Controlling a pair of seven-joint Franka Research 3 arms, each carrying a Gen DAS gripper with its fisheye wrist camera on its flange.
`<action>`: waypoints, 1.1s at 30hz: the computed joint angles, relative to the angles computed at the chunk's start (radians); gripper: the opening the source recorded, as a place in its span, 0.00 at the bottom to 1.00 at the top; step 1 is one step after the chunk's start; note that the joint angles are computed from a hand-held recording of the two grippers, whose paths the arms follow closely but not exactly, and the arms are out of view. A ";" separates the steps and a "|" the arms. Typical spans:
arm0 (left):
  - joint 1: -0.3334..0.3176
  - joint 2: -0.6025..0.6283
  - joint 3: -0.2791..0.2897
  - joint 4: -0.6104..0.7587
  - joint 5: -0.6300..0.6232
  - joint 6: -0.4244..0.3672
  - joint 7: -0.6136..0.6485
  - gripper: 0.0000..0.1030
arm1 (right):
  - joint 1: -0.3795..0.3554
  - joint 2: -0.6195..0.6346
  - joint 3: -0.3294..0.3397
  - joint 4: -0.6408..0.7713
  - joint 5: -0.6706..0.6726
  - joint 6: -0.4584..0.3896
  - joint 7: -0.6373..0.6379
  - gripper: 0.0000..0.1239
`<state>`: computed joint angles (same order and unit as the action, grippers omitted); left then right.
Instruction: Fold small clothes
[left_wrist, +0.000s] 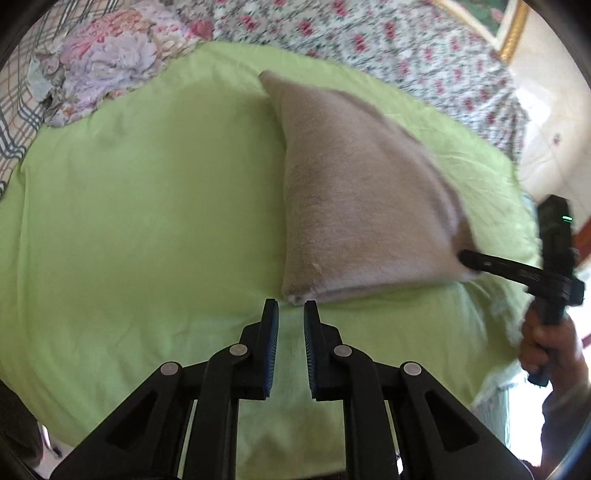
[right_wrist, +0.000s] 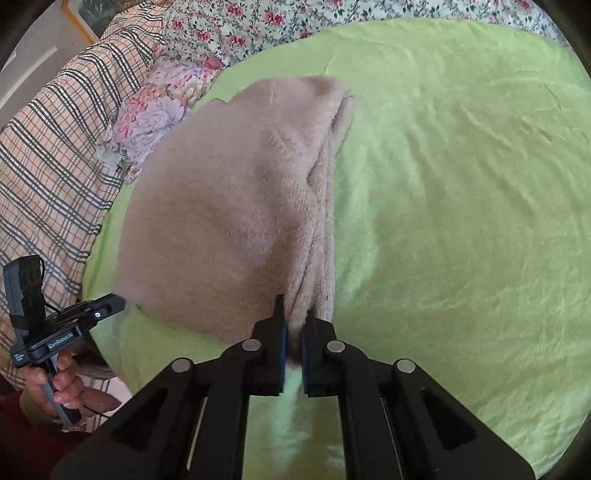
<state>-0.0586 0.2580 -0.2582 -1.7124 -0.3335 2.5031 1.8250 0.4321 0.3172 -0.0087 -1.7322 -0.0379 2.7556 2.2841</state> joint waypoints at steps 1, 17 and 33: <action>0.027 -0.017 -0.019 -0.008 -0.063 -0.004 0.066 0.12 | -0.012 -0.010 0.014 -0.008 0.031 0.006 -0.012 0.09; 0.001 0.255 -0.063 0.356 -0.155 -0.157 0.254 0.14 | -0.156 0.314 0.055 0.489 0.295 -0.030 -0.092 0.11; 0.011 0.261 -0.098 0.323 -0.107 -0.165 0.210 0.12 | 0.018 0.213 -0.150 0.384 -0.067 -0.055 0.160 0.23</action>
